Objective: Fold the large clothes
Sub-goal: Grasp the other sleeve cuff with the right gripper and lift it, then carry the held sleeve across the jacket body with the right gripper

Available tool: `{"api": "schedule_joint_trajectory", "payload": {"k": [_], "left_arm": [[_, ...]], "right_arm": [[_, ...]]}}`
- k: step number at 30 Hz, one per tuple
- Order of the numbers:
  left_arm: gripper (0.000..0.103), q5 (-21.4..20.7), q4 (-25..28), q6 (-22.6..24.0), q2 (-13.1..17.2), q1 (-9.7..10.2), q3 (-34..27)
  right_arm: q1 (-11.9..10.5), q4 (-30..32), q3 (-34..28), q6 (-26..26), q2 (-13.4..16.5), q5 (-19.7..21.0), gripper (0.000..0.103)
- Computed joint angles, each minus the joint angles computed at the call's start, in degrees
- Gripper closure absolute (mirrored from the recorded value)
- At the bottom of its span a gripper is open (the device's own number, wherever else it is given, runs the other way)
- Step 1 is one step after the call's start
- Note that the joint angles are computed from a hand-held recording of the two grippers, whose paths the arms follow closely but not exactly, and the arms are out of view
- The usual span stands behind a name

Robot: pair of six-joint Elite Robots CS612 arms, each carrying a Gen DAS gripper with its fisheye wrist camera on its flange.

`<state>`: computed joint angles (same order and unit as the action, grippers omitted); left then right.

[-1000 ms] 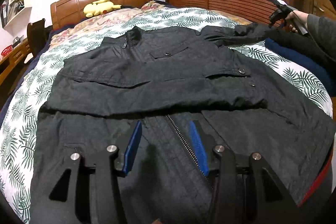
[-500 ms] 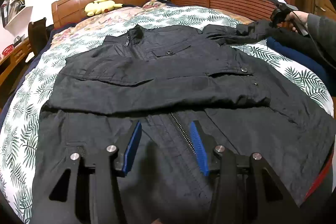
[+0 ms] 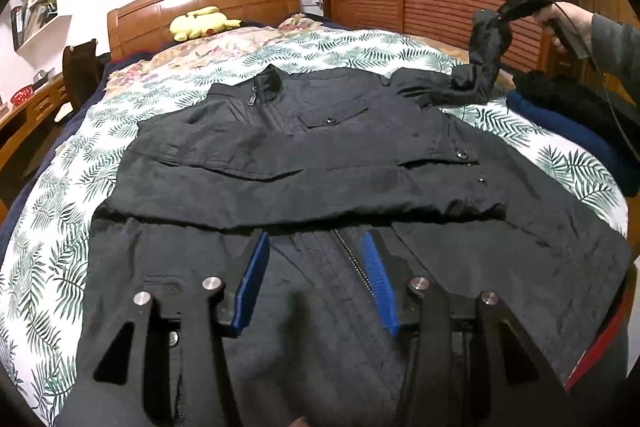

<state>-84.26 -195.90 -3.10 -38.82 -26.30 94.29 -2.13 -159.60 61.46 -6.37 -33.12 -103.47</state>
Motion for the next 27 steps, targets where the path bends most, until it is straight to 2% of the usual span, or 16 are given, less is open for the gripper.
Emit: {"api": "schedule_joint_trajectory", "payload": {"k": [3,7,15,19,27], "left_arm": [[0.055,-0.4,-0.9,-0.4,-0.3,0.2,0.4],[0.055,-0.9,-2.2,-0.9,-0.8,0.46,1.1],[0.055,-1.6,-4.9,-2.1,-1.6,1.21,2.5],[0.055,-0.9,-6.7,-3.1,-2.0,1.62,3.5],[0.055,-2.2,-8.2,-5.7,-2.6,2.86,4.3]], "right_arm": [[1.4,-1.1,-0.1,-2.1,-0.1,-0.5,0.097],[3.4,-4.7,1.3,-5.2,-1.2,0.9,0.097],[8.0,-11.1,4.5,-12.4,-3.4,6.8,0.097],[10.1,-14.3,6.4,-13.7,-4.4,12.3,0.098],[13.6,-14.9,8.2,-17.5,-5.0,18.3,0.098]]}}
